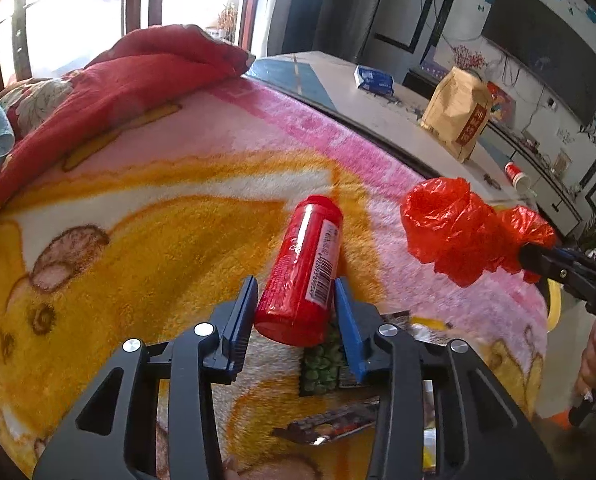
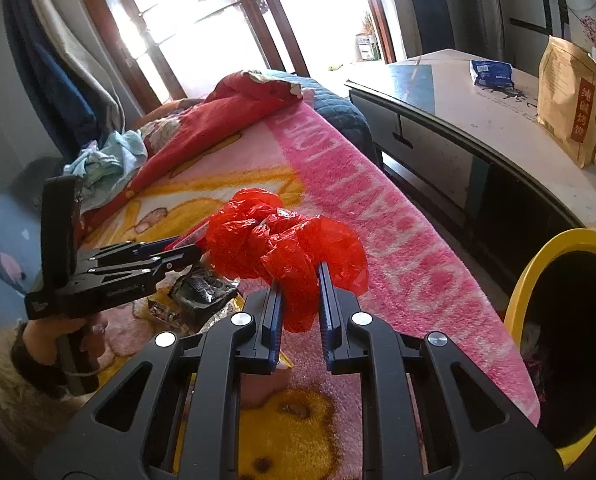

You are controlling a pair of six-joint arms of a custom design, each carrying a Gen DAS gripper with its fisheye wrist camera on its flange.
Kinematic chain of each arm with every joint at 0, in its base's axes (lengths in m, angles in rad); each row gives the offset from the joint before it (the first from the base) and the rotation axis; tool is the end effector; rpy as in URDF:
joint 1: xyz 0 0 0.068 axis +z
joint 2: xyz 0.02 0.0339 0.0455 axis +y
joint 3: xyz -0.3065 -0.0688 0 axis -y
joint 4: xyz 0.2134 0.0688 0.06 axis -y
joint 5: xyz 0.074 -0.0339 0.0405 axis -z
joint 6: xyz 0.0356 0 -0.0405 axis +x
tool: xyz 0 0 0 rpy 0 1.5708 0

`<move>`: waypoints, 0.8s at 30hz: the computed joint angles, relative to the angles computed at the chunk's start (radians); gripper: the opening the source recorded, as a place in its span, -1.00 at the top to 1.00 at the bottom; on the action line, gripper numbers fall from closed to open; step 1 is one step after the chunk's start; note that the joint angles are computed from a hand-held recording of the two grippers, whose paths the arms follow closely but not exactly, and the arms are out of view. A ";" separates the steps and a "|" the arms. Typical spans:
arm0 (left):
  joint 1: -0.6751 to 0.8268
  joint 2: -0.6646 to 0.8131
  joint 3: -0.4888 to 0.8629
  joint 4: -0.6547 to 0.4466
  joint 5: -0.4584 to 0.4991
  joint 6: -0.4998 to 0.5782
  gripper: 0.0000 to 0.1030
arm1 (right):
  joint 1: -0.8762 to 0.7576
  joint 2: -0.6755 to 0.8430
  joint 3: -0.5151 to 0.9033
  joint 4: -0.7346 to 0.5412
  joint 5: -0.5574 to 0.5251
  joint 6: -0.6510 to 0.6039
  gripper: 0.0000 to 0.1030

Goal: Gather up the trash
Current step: 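Grasp the red cylindrical tube with the left gripper while the right gripper grasps the red plastic bag, then carry the red tube and red bag over the bin with both grippers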

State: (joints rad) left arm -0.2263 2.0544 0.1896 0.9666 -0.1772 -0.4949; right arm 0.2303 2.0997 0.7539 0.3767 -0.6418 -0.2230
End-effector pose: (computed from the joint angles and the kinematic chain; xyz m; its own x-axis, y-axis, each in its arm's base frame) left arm 0.2217 -0.0446 0.0779 -0.7249 -0.3128 -0.6138 -0.2619 0.9492 -0.1746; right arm 0.3250 0.0981 0.0990 -0.6693 -0.3389 -0.6612 -0.6776 0.6435 0.3561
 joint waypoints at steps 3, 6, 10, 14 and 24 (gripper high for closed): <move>-0.028 -0.041 -0.014 0.005 -0.017 -0.026 0.30 | -0.015 -0.015 -0.004 -0.007 -0.014 -0.006 0.80; -0.071 -0.082 -0.018 -0.007 -0.048 -0.052 0.32 | -0.033 -0.029 -0.008 -0.014 -0.028 -0.014 0.80; -0.139 -0.127 -0.016 -0.028 -0.094 -0.091 0.33 | -0.056 -0.047 -0.011 -0.018 -0.039 -0.017 0.80; -0.203 -0.161 0.011 -0.071 -0.135 -0.119 0.35 | -0.086 -0.058 -0.004 -0.032 -0.051 -0.018 0.81; -0.334 -0.209 0.118 -0.193 -0.191 -0.145 0.36 | -0.164 -0.072 0.021 -0.061 -0.077 -0.012 0.81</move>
